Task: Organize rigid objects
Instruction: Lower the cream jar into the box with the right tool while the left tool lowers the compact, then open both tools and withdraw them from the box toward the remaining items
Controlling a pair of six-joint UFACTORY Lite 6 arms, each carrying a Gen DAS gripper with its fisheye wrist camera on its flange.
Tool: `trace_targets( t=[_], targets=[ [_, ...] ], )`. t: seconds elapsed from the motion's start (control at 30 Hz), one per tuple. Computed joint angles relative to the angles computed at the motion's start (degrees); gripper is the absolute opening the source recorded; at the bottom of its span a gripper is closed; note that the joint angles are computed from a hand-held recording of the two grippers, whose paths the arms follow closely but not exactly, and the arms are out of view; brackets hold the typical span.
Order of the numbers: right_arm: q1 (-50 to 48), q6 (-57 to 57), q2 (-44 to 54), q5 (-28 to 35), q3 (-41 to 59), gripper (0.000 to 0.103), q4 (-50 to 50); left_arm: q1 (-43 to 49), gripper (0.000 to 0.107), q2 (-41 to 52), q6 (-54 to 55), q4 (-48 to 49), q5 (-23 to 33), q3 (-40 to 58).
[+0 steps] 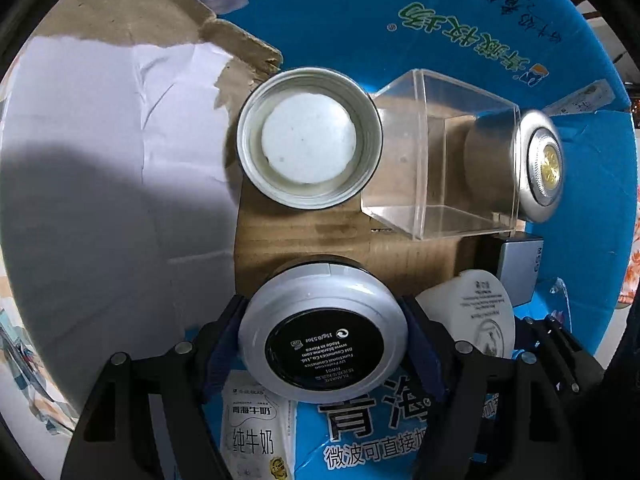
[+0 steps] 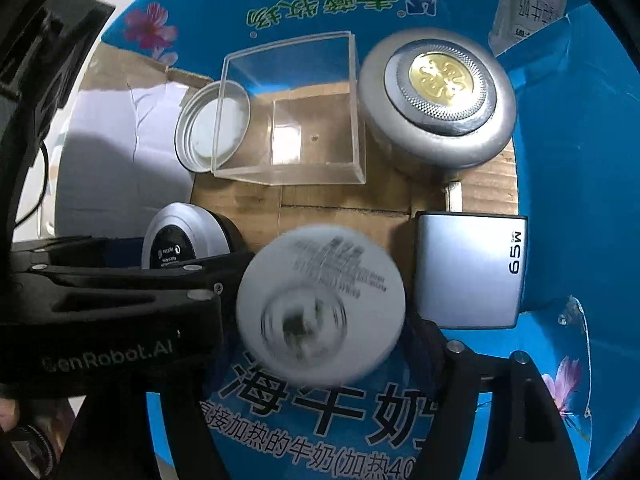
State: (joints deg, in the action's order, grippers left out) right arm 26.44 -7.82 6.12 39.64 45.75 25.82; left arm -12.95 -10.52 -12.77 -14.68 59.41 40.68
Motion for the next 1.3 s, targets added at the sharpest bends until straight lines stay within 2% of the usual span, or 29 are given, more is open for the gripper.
trace_targets(
  t=[0.17,0.23,0.4,0.43,0.5,0.77,0.9,1.0,1.07,1.17,1.3],
  targets=[
    [0.2,0.6,-1.0,-0.2,-1.1,0.079,-0.2,-0.8,0.077,2.2,0.2,0.8,0.0,1.0],
    [-0.5,0.0,-1.6,-0.3,-2.2,0.079,-0.2,-0.1,0.082,1.9,0.8,-0.7,-0.1,0.7],
    [-2.1,0.2,-6.8,1.1,-5.1,0.079,-1.6,0.1,0.102,-0.2,0.8,-4.4,-0.6,-0.5],
    [-2.7,0.4,-8.8,1.5,-5.9,0.082,-1.8,-0.6,0.102,-0.9,-0.2,-3.9,-0.4,-0.5],
    [-3.3,2.5,-13.0,2.0,-7.8,0.096,-4.3,-1.9,0.102,-2.3,-2.1,-2.5,-0.1,-0.5],
    [-6.0,10.5,-22.4,5.8,-8.3,0.096,-15.2,-8.2,0.103,-12.0,-11.8,2.7,4.1,1.3],
    [-8.1,10.8,-24.5,9.9,-5.1,0.096,-18.2,-16.3,0.103,-17.1,-21.2,7.1,6.9,3.0],
    [-8.6,11.4,-29.9,15.9,-2.8,0.096,-19.9,-21.8,0.103,-18.1,-28.1,11.5,8.7,6.4],
    [-7.0,13.2,-30.3,17.0,-0.7,0.096,-20.7,-26.4,0.103,-18.3,-33.3,14.9,10.9,9.6],
    [-7.3,13.2,-35.2,22.2,2.1,0.096,-21.5,-23.0,0.103,-19.1,-30.4,16.6,14.1,13.4],
    [-8.3,12.2,-39.6,30.0,9.1,0.096,-21.2,-27.6,0.103,-19.4,-35.2,20.8,19.6,20.2]
  ],
)
